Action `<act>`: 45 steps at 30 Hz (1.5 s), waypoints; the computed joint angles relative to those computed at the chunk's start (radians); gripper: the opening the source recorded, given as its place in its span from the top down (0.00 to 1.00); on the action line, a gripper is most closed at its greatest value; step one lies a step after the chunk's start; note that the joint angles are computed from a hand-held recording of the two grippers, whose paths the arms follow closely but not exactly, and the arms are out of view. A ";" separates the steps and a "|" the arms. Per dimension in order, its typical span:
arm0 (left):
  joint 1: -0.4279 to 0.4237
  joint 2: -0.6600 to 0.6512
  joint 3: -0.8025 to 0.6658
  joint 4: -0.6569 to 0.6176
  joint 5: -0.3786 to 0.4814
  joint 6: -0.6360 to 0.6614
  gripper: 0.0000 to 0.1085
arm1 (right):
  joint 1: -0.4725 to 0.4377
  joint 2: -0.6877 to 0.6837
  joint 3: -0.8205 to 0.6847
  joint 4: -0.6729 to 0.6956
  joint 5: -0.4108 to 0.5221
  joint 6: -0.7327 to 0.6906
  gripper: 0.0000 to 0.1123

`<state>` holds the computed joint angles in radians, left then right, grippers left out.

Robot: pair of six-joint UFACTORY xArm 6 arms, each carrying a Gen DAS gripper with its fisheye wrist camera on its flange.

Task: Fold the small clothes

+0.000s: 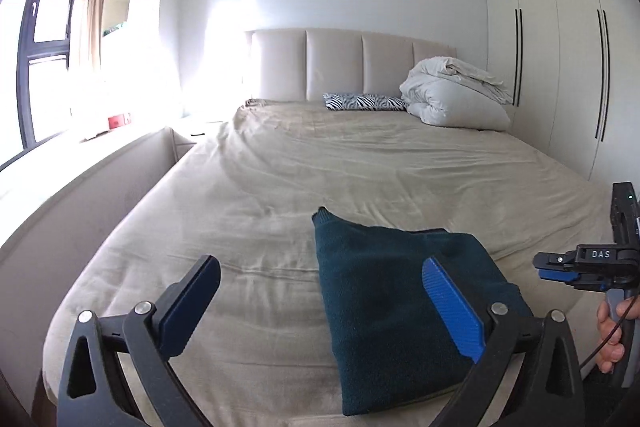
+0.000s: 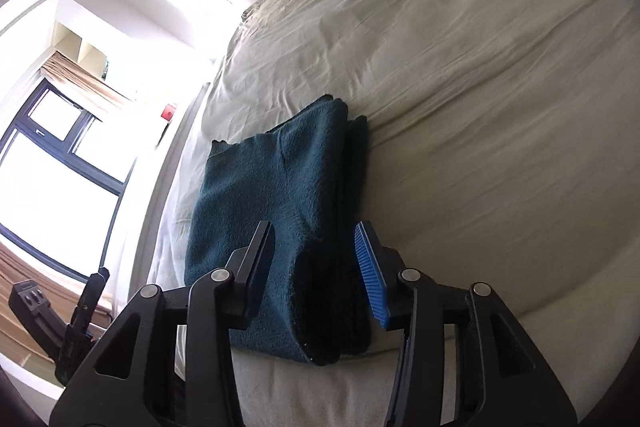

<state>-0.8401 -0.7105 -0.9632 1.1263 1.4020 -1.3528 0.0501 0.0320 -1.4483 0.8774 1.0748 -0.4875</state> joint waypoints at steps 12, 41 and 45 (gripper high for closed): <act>-0.238 0.146 -0.218 0.162 0.461 0.022 0.05 | 0.115 -0.312 0.230 0.010 -0.608 -0.148 0.11; 0.033 0.064 -0.073 -0.389 0.119 -0.005 0.05 | 0.258 -0.375 0.271 -0.795 -0.298 0.376 0.10; 0.044 0.060 -0.064 -0.398 0.113 0.002 0.05 | 0.264 -0.374 0.283 -0.804 -0.287 0.370 0.10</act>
<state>-0.7957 -0.6510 -1.0276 0.7281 1.5152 -1.3511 0.3136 -0.3420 -1.1656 0.0732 0.7876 -0.1177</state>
